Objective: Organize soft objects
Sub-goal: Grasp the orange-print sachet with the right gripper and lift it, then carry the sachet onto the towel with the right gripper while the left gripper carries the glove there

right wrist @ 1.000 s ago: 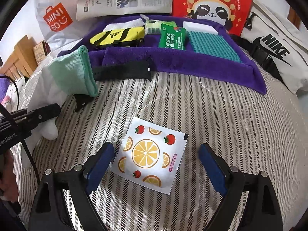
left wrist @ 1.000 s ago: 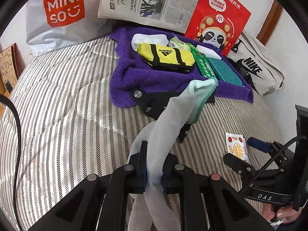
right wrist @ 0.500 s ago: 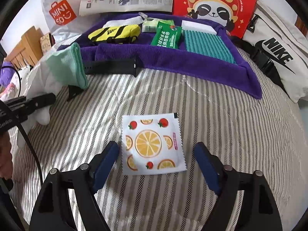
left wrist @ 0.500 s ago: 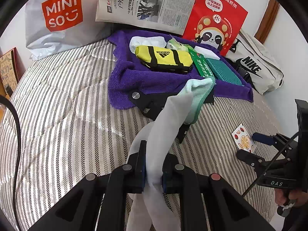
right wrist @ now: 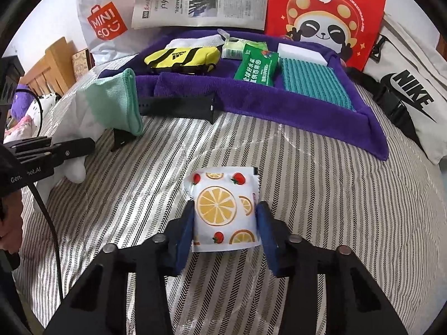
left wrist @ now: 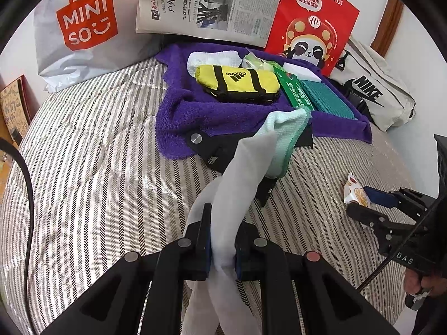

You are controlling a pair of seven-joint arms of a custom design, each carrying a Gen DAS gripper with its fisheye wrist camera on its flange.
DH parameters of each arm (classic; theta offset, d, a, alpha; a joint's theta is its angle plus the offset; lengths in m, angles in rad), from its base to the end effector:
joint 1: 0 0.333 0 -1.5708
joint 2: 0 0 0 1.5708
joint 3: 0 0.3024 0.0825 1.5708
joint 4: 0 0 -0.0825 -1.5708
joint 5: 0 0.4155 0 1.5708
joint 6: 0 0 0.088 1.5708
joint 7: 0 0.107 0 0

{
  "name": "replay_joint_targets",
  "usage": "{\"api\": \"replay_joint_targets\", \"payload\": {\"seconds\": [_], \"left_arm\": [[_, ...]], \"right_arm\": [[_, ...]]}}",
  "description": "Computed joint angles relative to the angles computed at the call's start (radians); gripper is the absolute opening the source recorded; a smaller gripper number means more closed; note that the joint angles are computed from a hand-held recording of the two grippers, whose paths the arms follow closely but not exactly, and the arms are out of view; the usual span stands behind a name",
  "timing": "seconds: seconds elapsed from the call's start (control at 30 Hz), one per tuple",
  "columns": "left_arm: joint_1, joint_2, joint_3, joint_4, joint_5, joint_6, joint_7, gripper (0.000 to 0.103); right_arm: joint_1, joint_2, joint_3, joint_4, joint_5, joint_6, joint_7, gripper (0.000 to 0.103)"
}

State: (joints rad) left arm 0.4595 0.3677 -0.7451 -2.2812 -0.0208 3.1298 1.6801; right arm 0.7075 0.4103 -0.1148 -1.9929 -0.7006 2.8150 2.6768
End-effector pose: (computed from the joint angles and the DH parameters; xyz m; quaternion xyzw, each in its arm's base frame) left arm 0.5691 -0.1631 0.2600 -0.5780 0.7573 -0.2900 0.0916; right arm 0.5215 0.3925 0.2552 -0.7234 0.6354 -0.1823 0.1993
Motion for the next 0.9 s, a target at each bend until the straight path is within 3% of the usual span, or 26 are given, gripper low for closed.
{"api": "replay_joint_targets", "payload": {"seconds": [0.07, 0.23, 0.27, 0.33, 0.37, 0.47, 0.67, 0.8, 0.9], "left_arm": [[0.005, -0.005, -0.005, 0.002, -0.005, -0.016, 0.001, 0.012], [0.030, -0.006, -0.032, 0.002, -0.052, -0.035, 0.026, 0.010], [0.046, -0.008, -0.048, 0.003, -0.072, -0.047, 0.032, 0.010], [0.149, 0.002, -0.152, -0.006, -0.137, -0.062, 0.100, 0.010], [0.167, -0.004, -0.171, -0.014, -0.154, -0.059, 0.113, 0.010], [0.147, -0.034, -0.156, -0.020, -0.189, -0.070, 0.127, 0.010], [0.243, -0.051, -0.264, -0.036, -0.323, -0.076, 0.233, 0.010], [0.369, -0.044, -0.400, -0.040, -0.425, -0.087, 0.340, 0.010], [0.370, -0.067, -0.409, -0.033, -0.461, -0.095, 0.367, 0.010]], "right_arm": [[-0.032, -0.008, 0.030, -0.008, 0.057, 0.004, -0.045, 0.037], [-0.012, -0.014, 0.015, -0.016, 0.072, 0.001, -0.056, 0.036], [-0.017, -0.018, 0.020, -0.019, 0.080, 0.003, -0.062, 0.036], [-0.018, -0.031, 0.018, -0.034, 0.082, 0.018, -0.063, 0.036], [-0.014, -0.039, 0.014, -0.041, 0.074, 0.016, -0.060, 0.036], [0.000, -0.054, -0.006, -0.055, 0.023, 0.023, -0.014, 0.036], [-0.028, -0.096, 0.003, -0.095, -0.027, 0.029, 0.025, 0.037], [-0.050, -0.126, 0.015, -0.116, -0.075, 0.022, 0.060, 0.037], [-0.071, -0.136, 0.030, -0.116, -0.101, 0.012, 0.076, 0.037]]}}
